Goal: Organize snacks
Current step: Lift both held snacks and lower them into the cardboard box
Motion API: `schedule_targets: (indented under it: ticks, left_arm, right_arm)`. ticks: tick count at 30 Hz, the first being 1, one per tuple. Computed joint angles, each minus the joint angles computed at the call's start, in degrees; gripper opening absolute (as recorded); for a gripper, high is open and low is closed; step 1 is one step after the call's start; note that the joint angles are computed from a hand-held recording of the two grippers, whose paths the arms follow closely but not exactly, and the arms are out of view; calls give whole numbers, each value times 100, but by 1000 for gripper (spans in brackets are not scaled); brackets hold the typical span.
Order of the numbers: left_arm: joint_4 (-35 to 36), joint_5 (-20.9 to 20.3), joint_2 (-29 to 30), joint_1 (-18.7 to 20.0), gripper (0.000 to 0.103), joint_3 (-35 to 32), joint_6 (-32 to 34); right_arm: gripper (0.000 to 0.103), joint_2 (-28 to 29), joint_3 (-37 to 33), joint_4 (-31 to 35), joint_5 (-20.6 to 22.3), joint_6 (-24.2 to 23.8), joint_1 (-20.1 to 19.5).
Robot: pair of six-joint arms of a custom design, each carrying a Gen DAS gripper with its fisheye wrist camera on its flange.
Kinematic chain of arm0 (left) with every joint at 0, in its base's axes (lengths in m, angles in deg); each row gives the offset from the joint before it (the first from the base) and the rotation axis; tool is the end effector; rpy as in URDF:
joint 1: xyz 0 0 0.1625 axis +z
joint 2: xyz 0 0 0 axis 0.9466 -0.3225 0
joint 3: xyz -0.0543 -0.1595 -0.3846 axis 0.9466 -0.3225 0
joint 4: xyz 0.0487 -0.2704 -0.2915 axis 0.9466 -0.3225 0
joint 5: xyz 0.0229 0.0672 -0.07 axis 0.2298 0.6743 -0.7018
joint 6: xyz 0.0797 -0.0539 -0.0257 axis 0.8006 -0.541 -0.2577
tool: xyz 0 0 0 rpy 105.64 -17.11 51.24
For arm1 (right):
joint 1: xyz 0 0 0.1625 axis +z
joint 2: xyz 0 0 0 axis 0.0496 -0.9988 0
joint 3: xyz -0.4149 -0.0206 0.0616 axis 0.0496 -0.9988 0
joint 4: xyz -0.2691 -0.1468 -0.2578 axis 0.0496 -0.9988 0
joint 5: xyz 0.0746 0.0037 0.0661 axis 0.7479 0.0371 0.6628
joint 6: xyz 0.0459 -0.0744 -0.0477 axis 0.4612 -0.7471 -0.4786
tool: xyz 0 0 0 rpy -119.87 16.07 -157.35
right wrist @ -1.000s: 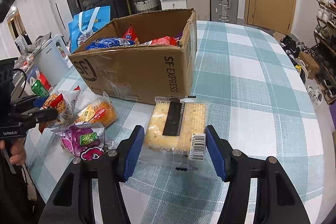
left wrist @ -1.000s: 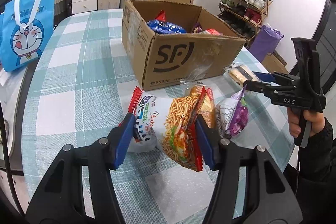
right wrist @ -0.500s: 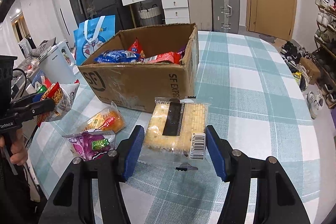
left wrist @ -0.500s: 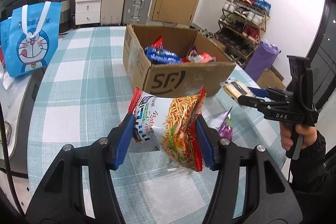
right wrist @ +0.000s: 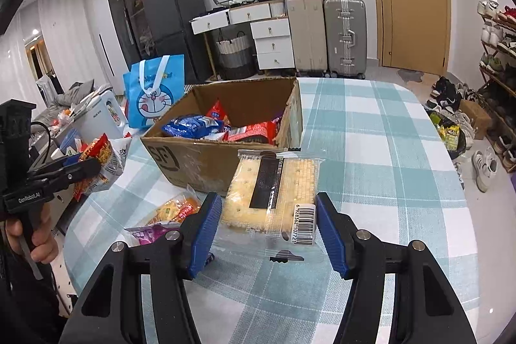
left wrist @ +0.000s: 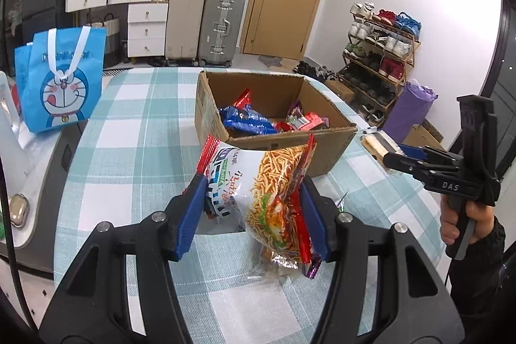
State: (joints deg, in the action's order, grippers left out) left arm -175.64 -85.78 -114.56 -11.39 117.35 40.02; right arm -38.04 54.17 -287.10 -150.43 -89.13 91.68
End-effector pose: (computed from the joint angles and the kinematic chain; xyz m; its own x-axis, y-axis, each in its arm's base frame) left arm -0.1694 -0.6412 0.1620 -0.7846 0.3915 -0.4808 0.6127 0.6085 -0.5044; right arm 0.1465 -0.6087 0.1579 -0.8024 -0.1532 0.5768 -0.5180 0.6588 -0.5456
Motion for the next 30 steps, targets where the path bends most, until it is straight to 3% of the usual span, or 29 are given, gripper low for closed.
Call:
schedule_targets:
  ticks: [5, 15, 30]
  left_arm:
    - [-400, 72, 88, -97, 55, 39, 162]
    - [-489, 256, 341, -264, 55, -318, 141]
    - [-213, 799, 1217, -337, 55, -1638, 296]
  right_arm:
    - [60, -24, 79, -217, 146, -24, 55]
    - [60, 95, -65, -355, 342, 6, 137]
    - [60, 498, -883, 39, 520, 68, 206]
